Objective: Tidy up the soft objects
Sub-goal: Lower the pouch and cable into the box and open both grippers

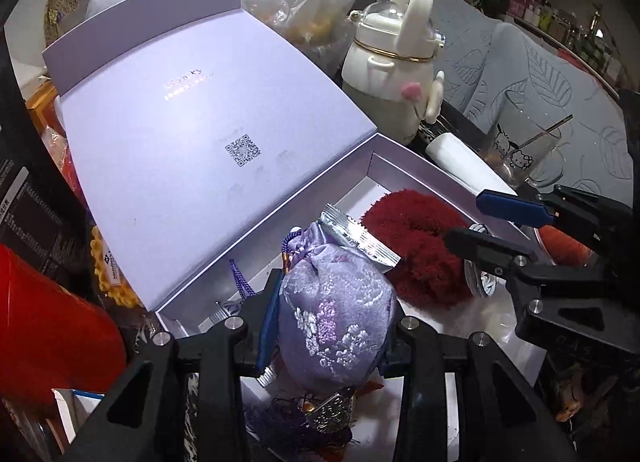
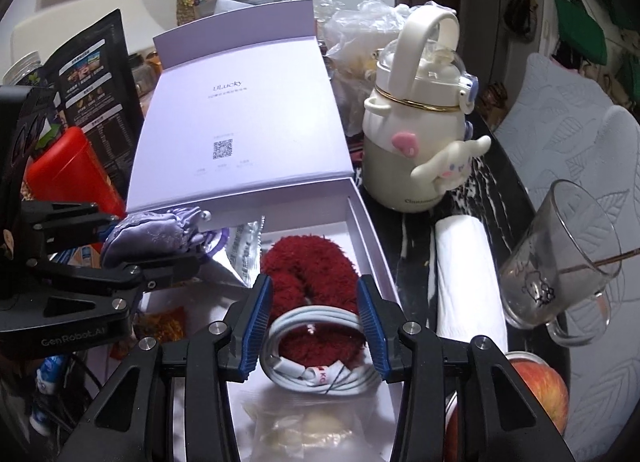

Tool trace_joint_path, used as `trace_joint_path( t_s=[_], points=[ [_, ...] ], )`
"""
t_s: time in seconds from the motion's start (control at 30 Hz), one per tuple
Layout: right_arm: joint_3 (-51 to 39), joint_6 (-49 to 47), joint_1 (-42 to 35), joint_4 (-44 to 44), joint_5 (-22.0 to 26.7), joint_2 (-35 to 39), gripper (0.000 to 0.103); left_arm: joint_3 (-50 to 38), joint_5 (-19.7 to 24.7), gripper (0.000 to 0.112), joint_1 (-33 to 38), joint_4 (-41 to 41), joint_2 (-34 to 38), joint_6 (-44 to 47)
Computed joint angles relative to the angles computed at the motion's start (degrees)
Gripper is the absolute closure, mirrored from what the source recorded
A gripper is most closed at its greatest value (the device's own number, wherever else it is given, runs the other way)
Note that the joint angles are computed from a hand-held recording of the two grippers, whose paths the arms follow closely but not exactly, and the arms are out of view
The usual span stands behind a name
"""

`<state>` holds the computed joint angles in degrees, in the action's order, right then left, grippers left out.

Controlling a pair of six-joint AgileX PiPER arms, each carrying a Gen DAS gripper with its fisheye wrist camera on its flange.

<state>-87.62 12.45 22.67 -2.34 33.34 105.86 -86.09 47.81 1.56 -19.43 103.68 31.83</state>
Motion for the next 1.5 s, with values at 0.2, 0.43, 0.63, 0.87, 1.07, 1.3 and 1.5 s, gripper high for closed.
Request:
trace_joint_path(
  t_s=[0.2,0.43,0.63,0.87,1.07,1.3,1.5],
  points=[
    [0.6,2.4,1.0,-2.6,0.3,-1.3,0.06,-1.1,0.5,0.075,-0.5,2.6,0.8,-2.1],
    [0.7,7.9,2.3,-8.9,1.9,-2.3,0.048,-0.2,-2.4,0.05,-3.5,12.9,0.0,-10.7],
    [1.1,10.0,2.6,-10.7,3.0,-4.4,0.041,-0.4,-1.2,0.033,-2.4,10.5,-1.6,-10.0],
    [1.6,13.1,3.9,-13.7,3.9,-8.3,0.034,-0.2,-0.7,0.033,-1.3,7.6,-5.4,-7.6],
    [0.3,16.7,6.1,-18.6,6.6,-11.4,0.034,-0.4,0.4,0.033,-0.6,6.5,-9.6,-7.5],
    [0.5,20.6,8.8,-23.3,10.0,-16.8,0.031,-0.7,0.6,0.033,0.7,5.1,-15.1,-6.5],
    [1.0,26.6,13.8,-31.9,13.7,-21.9,0.017,0.3,1.1,0.033,1.1,4.2,-21.1,-5.4]
  ],
)
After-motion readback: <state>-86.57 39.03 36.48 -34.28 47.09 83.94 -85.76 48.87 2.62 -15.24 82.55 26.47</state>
